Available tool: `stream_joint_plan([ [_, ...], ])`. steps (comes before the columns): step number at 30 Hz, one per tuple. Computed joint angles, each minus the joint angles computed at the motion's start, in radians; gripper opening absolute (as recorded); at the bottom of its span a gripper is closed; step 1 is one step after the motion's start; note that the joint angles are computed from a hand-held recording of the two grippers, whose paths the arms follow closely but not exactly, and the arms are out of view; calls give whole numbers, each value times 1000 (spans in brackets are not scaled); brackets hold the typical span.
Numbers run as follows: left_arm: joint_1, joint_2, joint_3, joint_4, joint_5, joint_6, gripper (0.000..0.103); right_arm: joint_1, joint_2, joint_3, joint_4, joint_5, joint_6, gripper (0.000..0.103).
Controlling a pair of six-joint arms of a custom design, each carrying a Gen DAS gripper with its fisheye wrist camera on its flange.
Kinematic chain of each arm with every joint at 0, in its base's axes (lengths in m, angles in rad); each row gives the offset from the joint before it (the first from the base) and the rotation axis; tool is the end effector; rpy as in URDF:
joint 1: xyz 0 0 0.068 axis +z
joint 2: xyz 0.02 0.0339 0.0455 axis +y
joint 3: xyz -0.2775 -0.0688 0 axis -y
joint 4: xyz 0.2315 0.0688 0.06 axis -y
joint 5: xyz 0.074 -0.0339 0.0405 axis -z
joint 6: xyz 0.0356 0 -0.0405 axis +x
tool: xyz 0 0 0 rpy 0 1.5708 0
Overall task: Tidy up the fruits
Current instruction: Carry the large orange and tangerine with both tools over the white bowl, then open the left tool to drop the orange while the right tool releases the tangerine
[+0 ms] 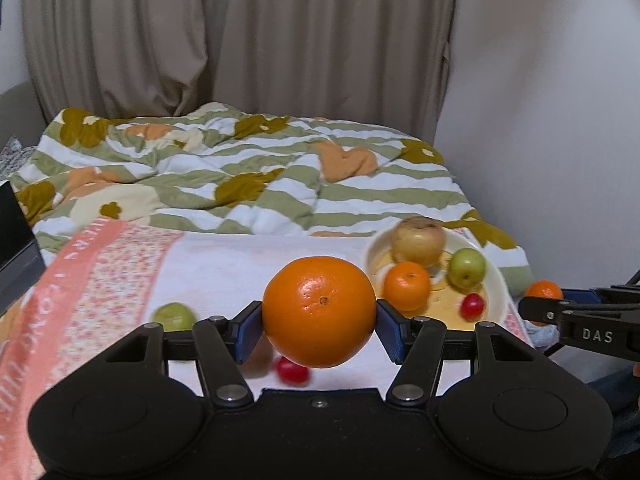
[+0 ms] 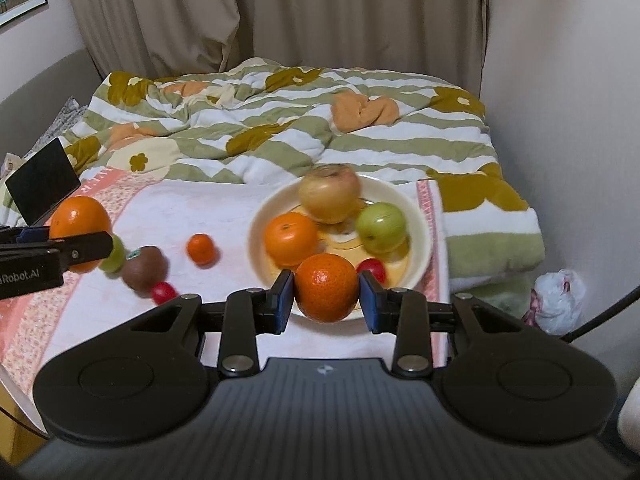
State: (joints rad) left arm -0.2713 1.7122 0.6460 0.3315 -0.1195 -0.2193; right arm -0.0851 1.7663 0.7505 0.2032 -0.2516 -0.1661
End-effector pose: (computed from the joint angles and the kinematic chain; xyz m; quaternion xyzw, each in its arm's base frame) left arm 0.2947 -0.0776 0.1413 -0.0005 0.9126 -0.0455 0.4064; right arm 0.3211 -0.0185 0.1418 -0.0837 0.9190 0.0696 0.3789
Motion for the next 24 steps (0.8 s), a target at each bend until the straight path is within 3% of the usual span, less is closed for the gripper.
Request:
stream_joint_plan([
  [9, -126, 224, 195, -14, 12, 6, 64, -115, 132, 130, -27, -46, -54, 50],
  [24, -190, 562, 550, -141, 61, 118, 64, -180, 258, 216, -25, -12, 11, 50],
])
